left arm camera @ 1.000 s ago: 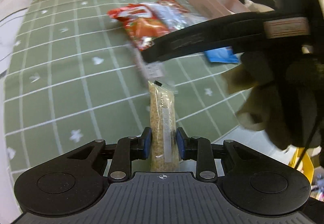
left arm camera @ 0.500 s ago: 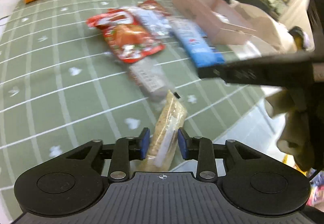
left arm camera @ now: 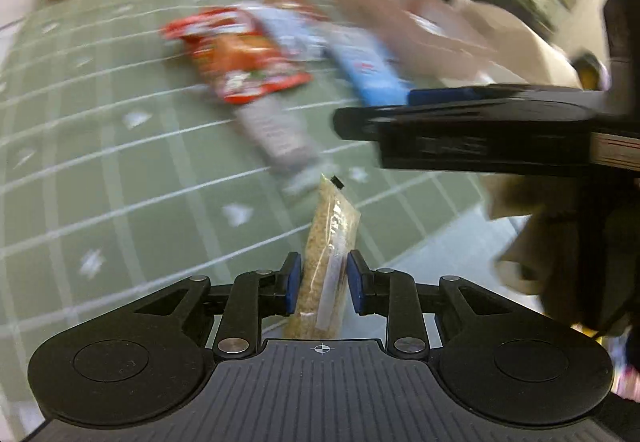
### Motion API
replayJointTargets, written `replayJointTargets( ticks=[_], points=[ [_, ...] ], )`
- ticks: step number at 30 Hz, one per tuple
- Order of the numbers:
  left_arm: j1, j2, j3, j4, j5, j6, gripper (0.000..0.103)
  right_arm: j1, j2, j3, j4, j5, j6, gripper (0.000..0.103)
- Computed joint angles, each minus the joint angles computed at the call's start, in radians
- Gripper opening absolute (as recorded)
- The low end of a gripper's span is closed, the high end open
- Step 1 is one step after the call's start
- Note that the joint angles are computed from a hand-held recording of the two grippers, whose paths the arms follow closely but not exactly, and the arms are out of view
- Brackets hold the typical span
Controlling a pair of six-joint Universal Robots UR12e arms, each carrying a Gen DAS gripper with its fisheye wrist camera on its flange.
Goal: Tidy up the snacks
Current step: 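Grasp the beige rice-cracker stick with the left tool while the right tool grasps the brown biscuit packet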
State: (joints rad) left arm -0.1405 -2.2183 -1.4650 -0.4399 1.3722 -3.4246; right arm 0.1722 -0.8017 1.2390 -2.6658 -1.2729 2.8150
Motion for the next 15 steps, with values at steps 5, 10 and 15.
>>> replayJointTargets(
  ticks=[5,10,15],
  points=[
    [-0.003,0.032,-0.047,0.024,0.099,-0.107,0.030,0.039,0.071,-0.102,0.106,0.021,-0.122,0.068],
    [-0.001,0.041,-0.070,0.053,0.115,-0.183,0.030,0.032,0.061,-0.107,0.172,0.047,-0.201,0.037],
    [-0.013,0.014,-0.028,0.058,0.067,-0.139,0.027,-0.025,-0.002,-0.019,0.115,0.065,-0.177,0.037]
  ],
)
